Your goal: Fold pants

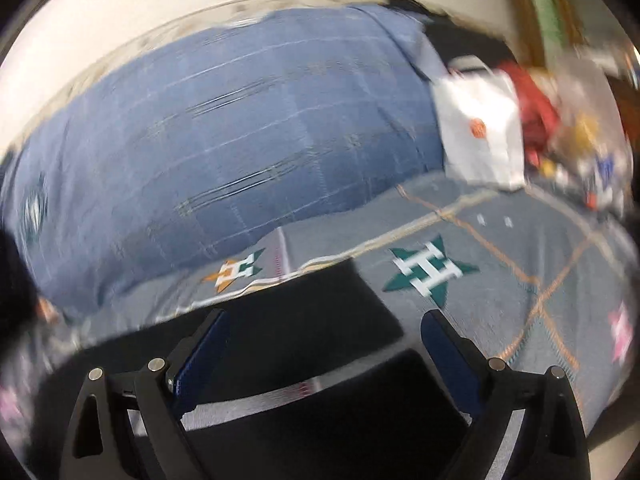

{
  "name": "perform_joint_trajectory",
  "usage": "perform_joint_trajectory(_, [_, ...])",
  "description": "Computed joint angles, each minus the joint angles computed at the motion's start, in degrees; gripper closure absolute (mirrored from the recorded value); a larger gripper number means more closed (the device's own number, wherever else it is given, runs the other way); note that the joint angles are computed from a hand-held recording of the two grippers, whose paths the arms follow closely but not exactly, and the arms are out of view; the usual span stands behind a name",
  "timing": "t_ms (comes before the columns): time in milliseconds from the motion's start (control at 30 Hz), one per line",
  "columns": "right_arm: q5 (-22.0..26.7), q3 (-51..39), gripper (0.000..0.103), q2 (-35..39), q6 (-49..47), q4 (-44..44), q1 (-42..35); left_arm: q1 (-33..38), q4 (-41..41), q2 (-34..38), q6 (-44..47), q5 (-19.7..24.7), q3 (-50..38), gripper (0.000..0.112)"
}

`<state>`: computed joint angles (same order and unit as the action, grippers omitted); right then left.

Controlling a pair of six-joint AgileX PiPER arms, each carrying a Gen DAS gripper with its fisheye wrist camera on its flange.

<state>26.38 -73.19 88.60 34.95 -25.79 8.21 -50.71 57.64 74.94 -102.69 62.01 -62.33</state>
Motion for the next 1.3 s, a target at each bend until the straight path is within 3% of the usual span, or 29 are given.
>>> perform_joint_trajectory(100, [5.1,-1.7,0.009,1.8,3.4,-6.1,3.3,-1.6,1.1,-2.2,-3.2,0.0,2.9,0.025])
perform_joint_trajectory(267, [5.8,-1.7,0.013,1.8,-5.6,5.5,-1.9,-4.3,2.8,-4.8,-11.0,-0.1,6.9,0.025])
perform_joint_trajectory(400, [6.4,-1.1,0.013,0.9,-5.5,6.3,-4.1,-2.9,2.3,-7.4,-14.4,-6.4,10.3,0.025])
perform_joint_trajectory(600, [6.7,-1.4,0.013,0.6,-8.2,9.2,-5.1,-3.0,1.7,-6.0,-13.1,-6.2,9.0,0.025])
perform_joint_trajectory(833, [3.1,0.2,0.013,-1.2,-17.3,19.6,-8.2,2.1,-0.9,-3.5,-8.0,-7.7,5.5,0.025])
perform_joint_trajectory(1167, [1.6,3.4,0.013,-3.3,-44.9,54.5,-22.9,14.3,-3.1,10.6,2.6,-12.2,-6.8,0.025])
perform_joint_trajectory(1233, [2.7,1.9,0.013,-2.0,-52.1,60.9,-25.3,15.4,-2.4,13.6,3.7,-13.3,-8.3,0.025])
perform_joint_trajectory(1300, [7.4,-3.3,0.013,1.2,-56.7,64.9,-27.5,16.8,-5.9,16.3,7.1,-13.2,-10.5,0.025])
